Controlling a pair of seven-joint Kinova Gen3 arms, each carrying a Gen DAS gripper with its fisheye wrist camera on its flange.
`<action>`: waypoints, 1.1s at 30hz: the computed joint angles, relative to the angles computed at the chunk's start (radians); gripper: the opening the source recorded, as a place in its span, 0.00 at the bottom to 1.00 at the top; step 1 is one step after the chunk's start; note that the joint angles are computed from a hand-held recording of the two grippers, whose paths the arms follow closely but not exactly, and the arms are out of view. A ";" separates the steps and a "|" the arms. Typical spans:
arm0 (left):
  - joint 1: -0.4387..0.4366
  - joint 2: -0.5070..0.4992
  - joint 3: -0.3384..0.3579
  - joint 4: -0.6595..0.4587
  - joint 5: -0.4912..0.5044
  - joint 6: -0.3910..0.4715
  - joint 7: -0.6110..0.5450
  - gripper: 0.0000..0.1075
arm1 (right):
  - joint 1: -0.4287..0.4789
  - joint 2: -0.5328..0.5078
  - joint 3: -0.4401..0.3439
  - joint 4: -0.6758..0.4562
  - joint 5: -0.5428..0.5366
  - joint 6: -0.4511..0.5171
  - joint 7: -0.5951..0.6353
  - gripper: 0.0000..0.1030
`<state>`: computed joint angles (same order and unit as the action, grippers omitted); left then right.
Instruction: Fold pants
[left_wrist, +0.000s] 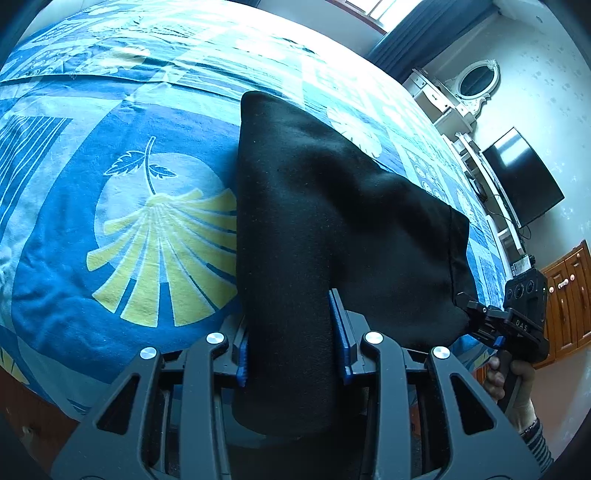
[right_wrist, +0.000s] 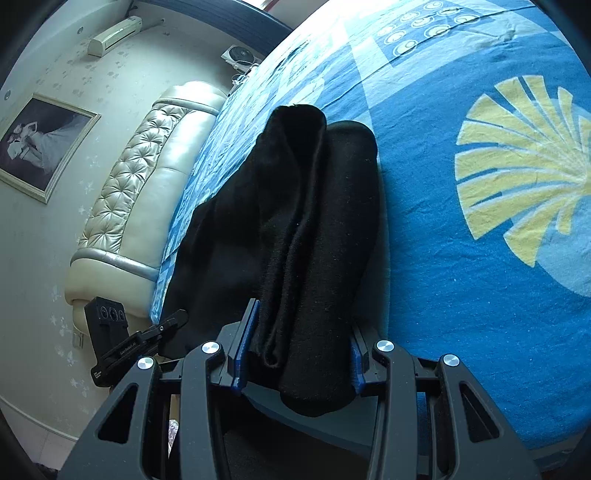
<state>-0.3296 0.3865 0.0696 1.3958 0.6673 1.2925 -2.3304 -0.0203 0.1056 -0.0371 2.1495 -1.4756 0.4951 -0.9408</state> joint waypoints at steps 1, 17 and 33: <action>-0.001 0.003 0.000 0.000 0.002 0.001 -0.001 0.32 | 0.001 0.001 0.000 0.002 -0.004 0.002 0.005 0.40; -0.008 0.008 0.003 0.009 0.008 -0.009 -0.027 0.37 | -0.005 -0.005 0.008 0.022 -0.059 0.006 0.050 0.40; -0.022 -0.009 0.000 0.032 0.035 -0.041 -0.098 0.72 | 0.022 -0.003 0.039 0.058 -0.166 0.088 0.170 0.60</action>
<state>-0.3512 0.3780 0.0693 1.4276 0.7025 1.2510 -2.4280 0.0012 0.1021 0.0017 2.2076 -1.6420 0.5834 -0.7706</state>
